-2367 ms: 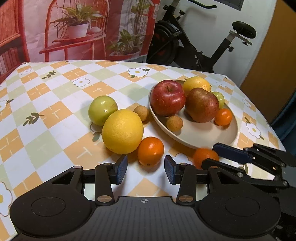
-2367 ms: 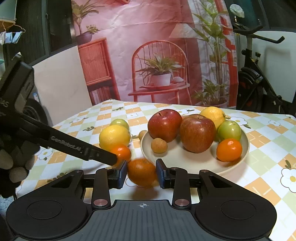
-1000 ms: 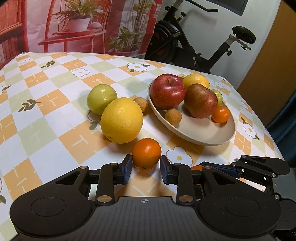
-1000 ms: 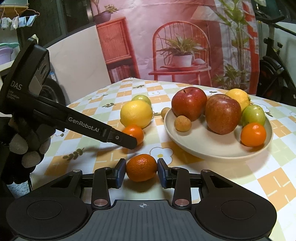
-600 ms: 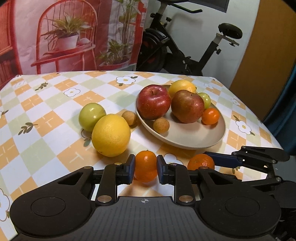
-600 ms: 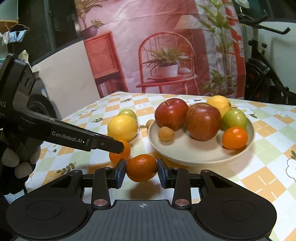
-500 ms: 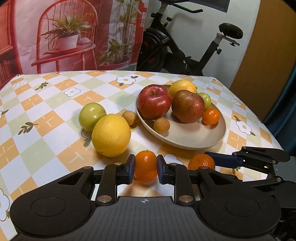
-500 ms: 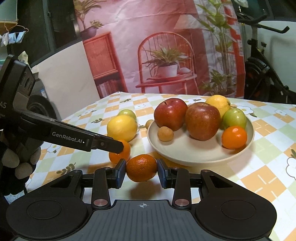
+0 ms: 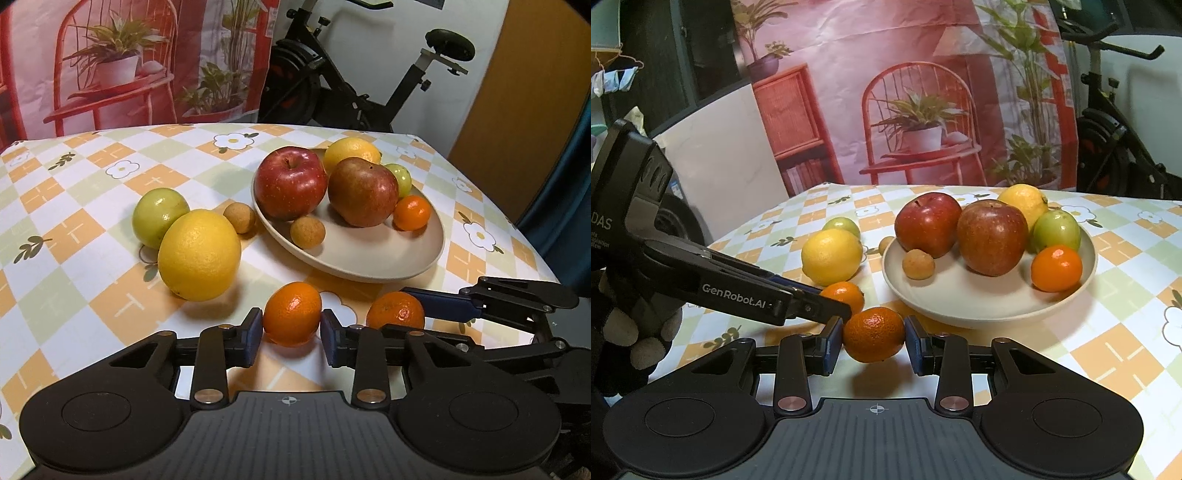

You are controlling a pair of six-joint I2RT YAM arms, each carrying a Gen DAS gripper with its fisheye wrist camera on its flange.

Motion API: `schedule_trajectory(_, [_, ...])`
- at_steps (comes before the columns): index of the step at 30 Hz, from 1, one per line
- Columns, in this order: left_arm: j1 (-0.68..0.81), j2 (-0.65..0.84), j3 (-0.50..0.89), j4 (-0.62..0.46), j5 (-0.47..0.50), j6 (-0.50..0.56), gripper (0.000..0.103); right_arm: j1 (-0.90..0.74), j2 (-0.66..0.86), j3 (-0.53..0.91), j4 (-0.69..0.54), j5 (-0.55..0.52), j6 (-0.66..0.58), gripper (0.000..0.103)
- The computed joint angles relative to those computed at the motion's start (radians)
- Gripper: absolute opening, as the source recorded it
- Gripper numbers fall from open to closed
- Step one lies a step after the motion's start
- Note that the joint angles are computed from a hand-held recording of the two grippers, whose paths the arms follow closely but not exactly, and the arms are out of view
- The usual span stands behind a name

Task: Organize fruits
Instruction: 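Carry both tangerines onto the plate and open both grippers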

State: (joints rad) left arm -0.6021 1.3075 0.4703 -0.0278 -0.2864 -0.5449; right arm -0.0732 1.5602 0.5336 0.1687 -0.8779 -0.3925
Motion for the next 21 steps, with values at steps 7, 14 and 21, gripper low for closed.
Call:
schedule_trajectory(7, [-0.024, -0.038, 0.004, -0.005, -0.05, 0.02, 0.035, -0.024, -0.016, -0.016, 0.055, -0.01, 0.048, 0.033])
schedule_trajectory(14, [-0.024, 0.026, 0.086, 0.037, -0.058, 0.134, 0.035, -0.08, 0.002, 0.014, 0.155, 0.038, 0.109, 0.033])
schedule_trajectory(21, [-0.014, 0.2, 0.188, 0.096, -0.018, 0.228, 0.035, -0.086, 0.109, 0.086, 0.218, 0.128, 0.127, 0.033])
